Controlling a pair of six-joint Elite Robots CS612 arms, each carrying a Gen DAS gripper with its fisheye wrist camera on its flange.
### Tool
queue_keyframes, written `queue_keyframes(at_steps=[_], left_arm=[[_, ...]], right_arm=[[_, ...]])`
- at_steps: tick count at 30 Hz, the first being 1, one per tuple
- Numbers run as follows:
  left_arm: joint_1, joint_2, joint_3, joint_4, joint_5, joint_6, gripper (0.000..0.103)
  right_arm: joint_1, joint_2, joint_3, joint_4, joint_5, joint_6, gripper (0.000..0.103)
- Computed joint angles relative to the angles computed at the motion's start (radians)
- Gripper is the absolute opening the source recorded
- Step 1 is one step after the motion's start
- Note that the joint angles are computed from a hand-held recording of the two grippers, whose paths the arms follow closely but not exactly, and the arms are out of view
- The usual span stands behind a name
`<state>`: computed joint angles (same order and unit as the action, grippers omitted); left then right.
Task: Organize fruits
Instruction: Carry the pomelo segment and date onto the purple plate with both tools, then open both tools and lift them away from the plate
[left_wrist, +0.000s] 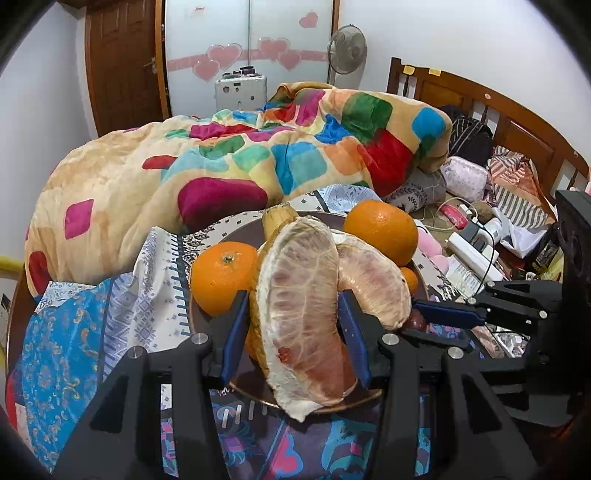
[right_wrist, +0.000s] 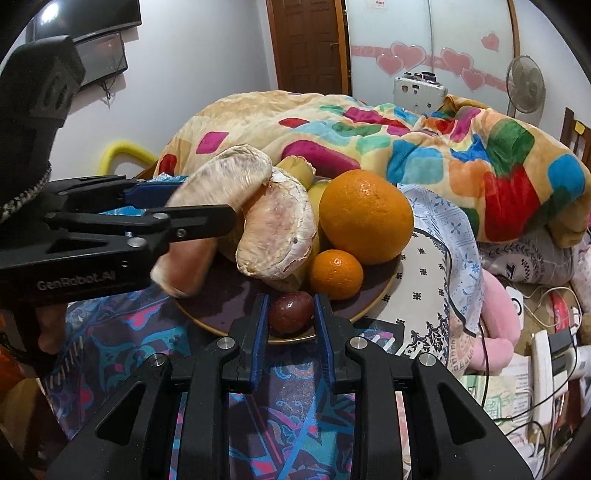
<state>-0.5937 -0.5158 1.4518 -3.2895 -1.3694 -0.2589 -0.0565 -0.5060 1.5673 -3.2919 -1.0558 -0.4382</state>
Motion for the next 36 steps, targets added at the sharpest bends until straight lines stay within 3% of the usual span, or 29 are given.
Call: queue_keyframes(at_steps=[2, 7, 13, 18, 26, 29, 32, 36], left_arm=[[0.0, 0.0, 0.003, -0.013, 0.002, 0.0, 0.048], [-0.002, -0.006, 0.013, -0.028, 0.004, 0.006, 0.048], [-0.005, -0.031, 0.056, -0.062, 0.005, -0.008, 0.048], [-0.019, -0.079, 0.142, -0.155, 0.025, -0.015, 0.048], [-0.067, -0.175, 0.315, -0.396, 0.099, 0.01, 0.049], [-0.099, -0.204, 0.376, -0.501, 0.154, 0.037, 0.056], [-0.139, -0.221, 0.427, -0.609, 0.239, 0.077, 0.066], [-0.17, -0.238, 0.471, -0.687, 0.305, 0.087, 0.071]], right_arm=[[0.001, -0.001, 0.0, 0.002, -0.002, -0.005, 0.025], [0.004, -0.001, 0.006, -0.029, -0.017, -0.003, 0.04], [-0.004, -0.012, 0.034, -0.093, -0.01, 0.034, 0.04], [-0.018, -0.048, 0.1, -0.187, 0.017, 0.073, 0.04], [-0.039, -0.124, 0.234, -0.423, 0.07, 0.152, 0.04], [-0.044, -0.143, 0.277, -0.531, 0.082, 0.191, 0.041], [-0.05, -0.156, 0.323, -0.675, 0.085, 0.252, 0.05], [-0.05, -0.157, 0.365, -0.844, 0.065, 0.323, 0.059]])
